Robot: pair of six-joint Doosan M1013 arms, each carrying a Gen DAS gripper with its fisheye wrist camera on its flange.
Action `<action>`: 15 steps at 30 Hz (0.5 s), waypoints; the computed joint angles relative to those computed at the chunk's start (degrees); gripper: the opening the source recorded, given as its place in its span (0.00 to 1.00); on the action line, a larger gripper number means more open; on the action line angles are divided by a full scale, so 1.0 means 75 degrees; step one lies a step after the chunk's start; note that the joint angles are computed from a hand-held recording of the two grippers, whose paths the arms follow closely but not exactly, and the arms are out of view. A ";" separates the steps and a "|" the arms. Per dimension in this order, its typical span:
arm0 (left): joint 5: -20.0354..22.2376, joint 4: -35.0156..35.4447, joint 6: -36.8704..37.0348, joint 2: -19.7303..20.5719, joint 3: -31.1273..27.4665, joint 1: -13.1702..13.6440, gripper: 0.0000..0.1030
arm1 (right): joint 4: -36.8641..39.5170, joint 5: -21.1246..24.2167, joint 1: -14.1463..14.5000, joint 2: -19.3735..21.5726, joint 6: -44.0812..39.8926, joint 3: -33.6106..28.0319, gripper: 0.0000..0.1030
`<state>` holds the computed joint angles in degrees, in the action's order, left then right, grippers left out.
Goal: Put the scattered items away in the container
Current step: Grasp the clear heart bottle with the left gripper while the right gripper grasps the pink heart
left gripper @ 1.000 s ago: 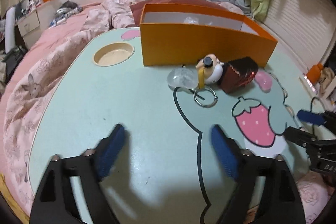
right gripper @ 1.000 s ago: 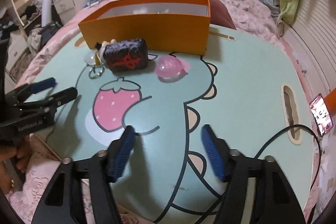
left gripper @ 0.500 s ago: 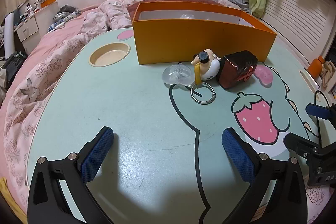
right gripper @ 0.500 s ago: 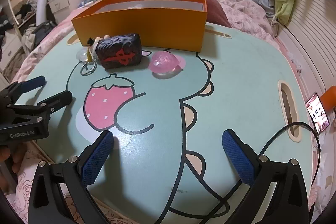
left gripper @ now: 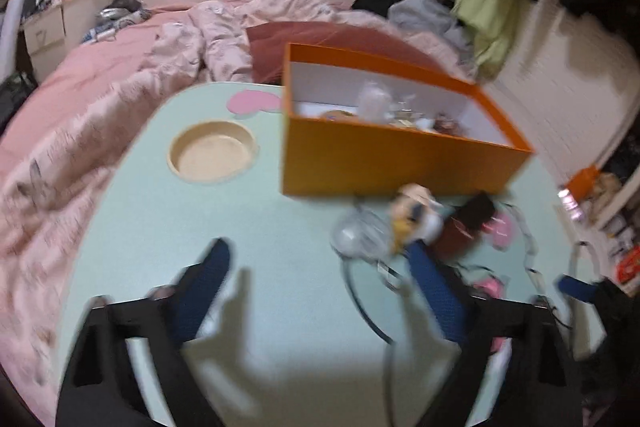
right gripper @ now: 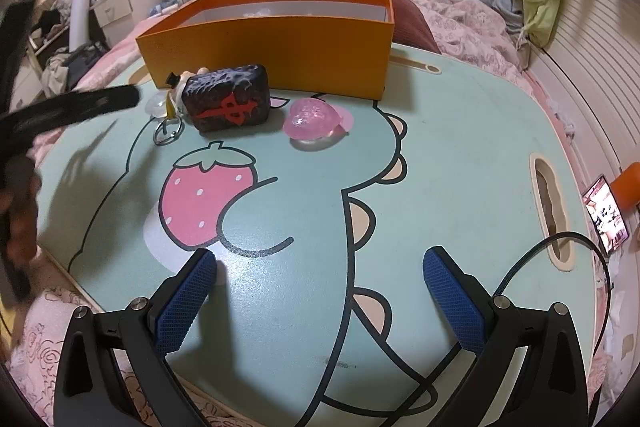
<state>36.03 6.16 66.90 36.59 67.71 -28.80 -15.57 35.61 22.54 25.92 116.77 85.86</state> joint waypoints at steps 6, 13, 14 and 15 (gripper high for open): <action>0.0334 -0.0883 0.1058 0.0317 -0.0495 0.0052 0.59 | 0.0000 -0.0036 -0.0003 -0.0007 0.0003 0.0019 1.00; 0.0235 0.0311 0.0910 0.0413 -0.0472 -0.0228 0.39 | -0.0018 -0.0049 -0.0002 -0.0017 0.0010 0.0034 1.00; 0.0213 0.0275 0.0908 0.0407 -0.0467 -0.0218 0.39 | -0.0018 -0.0049 -0.0002 -0.0017 0.0010 0.0034 1.00; 0.0197 0.0235 0.0928 0.0406 -0.0464 -0.0209 0.39 | 0.0000 -0.0048 -0.0003 -0.0014 0.0005 0.0030 1.00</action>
